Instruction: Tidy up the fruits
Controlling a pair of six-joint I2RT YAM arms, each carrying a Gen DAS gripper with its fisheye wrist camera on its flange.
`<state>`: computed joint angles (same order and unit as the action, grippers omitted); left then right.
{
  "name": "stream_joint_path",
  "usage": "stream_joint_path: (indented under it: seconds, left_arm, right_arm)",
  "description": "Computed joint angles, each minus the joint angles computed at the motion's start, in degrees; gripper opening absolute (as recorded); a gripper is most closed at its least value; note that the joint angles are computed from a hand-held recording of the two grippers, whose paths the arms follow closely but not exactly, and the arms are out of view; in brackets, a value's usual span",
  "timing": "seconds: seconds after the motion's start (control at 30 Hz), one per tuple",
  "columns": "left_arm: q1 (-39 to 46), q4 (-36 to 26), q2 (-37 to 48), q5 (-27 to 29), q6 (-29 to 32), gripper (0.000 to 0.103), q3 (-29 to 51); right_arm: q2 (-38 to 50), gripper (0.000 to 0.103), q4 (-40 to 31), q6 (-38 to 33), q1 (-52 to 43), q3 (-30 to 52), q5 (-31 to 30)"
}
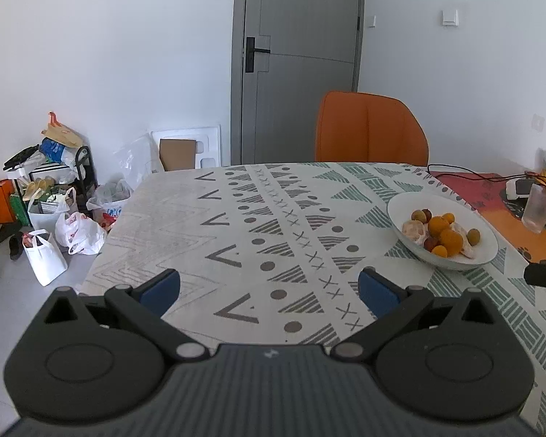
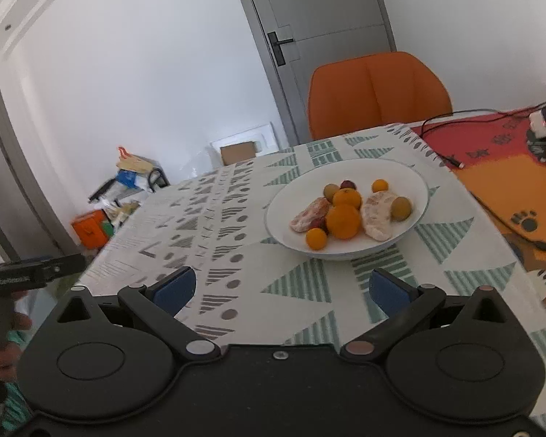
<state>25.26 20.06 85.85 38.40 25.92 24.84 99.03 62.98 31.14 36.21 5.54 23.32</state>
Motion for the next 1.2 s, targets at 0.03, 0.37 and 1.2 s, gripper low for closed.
stream_joint_path:
  seconds: [0.03,0.37,1.2]
  left_arm:
    - [0.2,0.0,0.1,0.1,0.0,0.103,0.1]
    - [1.4,0.0,0.8,0.3,-0.9,0.103,1.0]
    - [1.5,0.6,1.9,0.3,-1.4,0.103,1.2]
  right_arm:
    - [-0.2,0.103,-0.4,0.0,0.3,0.0,0.6]
    - [0.7,0.103,0.6,-0.5,0.6,0.3,0.9]
    - [1.9,0.103,0.8,-1.1,0.2,1.0,0.7]
